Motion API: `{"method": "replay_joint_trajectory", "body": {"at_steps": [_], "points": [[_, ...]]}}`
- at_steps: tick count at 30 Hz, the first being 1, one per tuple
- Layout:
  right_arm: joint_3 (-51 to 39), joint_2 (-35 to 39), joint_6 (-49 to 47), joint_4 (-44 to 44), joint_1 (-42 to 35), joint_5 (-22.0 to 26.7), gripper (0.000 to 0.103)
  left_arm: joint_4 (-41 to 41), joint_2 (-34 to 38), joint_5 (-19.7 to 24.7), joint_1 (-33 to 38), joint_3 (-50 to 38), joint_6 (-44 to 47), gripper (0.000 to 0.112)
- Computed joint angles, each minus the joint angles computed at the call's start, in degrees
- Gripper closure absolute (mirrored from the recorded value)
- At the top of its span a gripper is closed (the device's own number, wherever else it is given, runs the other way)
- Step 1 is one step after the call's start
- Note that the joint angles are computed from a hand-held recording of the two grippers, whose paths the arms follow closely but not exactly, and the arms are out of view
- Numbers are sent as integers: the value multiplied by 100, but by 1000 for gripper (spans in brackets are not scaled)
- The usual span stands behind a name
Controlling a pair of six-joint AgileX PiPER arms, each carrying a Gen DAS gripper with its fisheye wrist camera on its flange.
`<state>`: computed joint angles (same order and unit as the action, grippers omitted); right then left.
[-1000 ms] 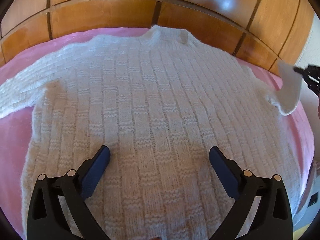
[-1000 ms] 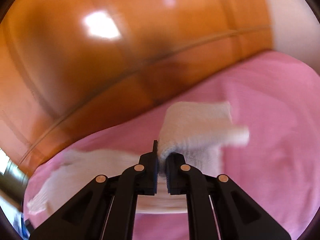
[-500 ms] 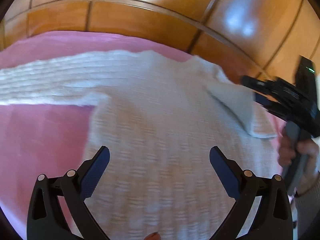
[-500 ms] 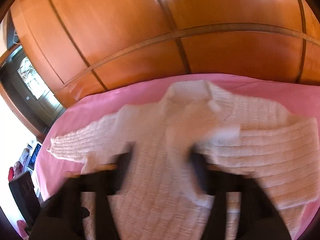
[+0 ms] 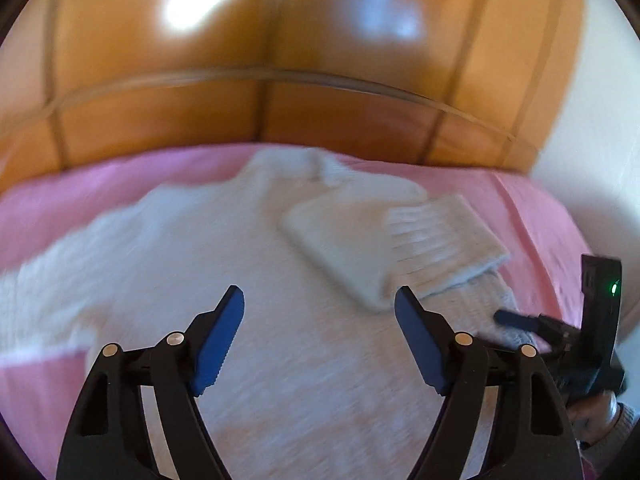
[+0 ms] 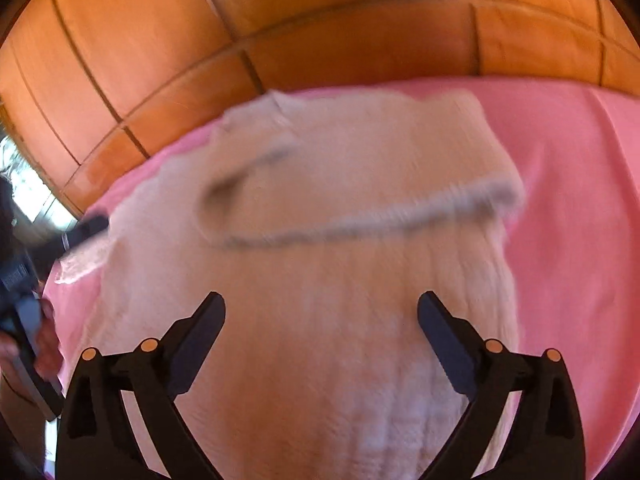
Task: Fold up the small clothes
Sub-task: 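Fold the held sleeve and side across the sweater body with the right gripper, then release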
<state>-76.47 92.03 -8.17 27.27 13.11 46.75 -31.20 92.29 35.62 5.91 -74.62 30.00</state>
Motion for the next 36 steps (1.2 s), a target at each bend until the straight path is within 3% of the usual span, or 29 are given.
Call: {"method": "replay_joint_trajectory", "body": {"at_steps": [2, 4, 6, 7, 8, 10, 12, 15, 17, 20, 21, 22, 23, 27, 28, 32, 35, 36], "points": [[436, -215, -321, 167, -27, -449, 4, 999, 369, -202, -619, -444, -740, 35], [587, -263, -233, -72, 145, -685, 2, 2145, 923, 11, -1104, -1107, -1731, 42], [573, -273, -172, -181, 172, -681, 2, 3202, 1598, 436, -1440, -1920, -2608, 60], [636, -299, -320, -22, 115, -709, 2, 3509, 1927, 662, -1502, -2294, -2880, 89], [680, -317, -432, 128, 76, -727, 2, 3587, 2128, 780, -1465, -2532, -3058, 102], [816, -361, -929, 735, -153, -704, 2, 3055, 1973, 395, -1195, -2328, -3183, 102], [943, -396, -1471, 1374, -440, -596, 2, 1918, 1642, -73, -731, -1908, -2768, 102], [1065, -413, -1984, 2045, -742, -409, 2, 350, 1252, -410, -20, -1287, -1982, 105], [1023, -403, -1902, 2009, -722, -396, 2, -695, 1199, -230, 503, -1059, -1156, 106], [720, -364, -1281, 1377, -527, -274, 2, -1230, 1393, 288, 946, -1037, -652, 100], [617, -339, -1109, 1251, -487, -218, 2, -1309, 1435, 393, 1042, -1005, -580, 91], [482, -331, -970, 1219, -506, -83, 3, -1487, 1428, 489, 1183, -894, -474, 66], [391, -327, -939, 1240, -530, 16, 3, -1819, 1404, 431, 1350, -716, -376, 57], [-298, -100, -381, 640, -269, -18, 3, -2742, 1379, 746, 1873, -336, 34, 57], [-490, 5, -227, 477, -184, -24, 3, -2911, 1402, 860, 1996, -297, 172, 59], [-1637, 804, 805, -829, 295, -56, 3, -2945, 1414, 849, 2144, -272, 327, 97], [-2377, 1529, 1627, -1864, 582, 81, 3, -2309, 1264, 464, 2009, -157, 242, 103], [-2543, 1720, 1783, -2037, 633, 201, 3, -1843, 1191, 132, 1861, -85, 56, 103]]}}
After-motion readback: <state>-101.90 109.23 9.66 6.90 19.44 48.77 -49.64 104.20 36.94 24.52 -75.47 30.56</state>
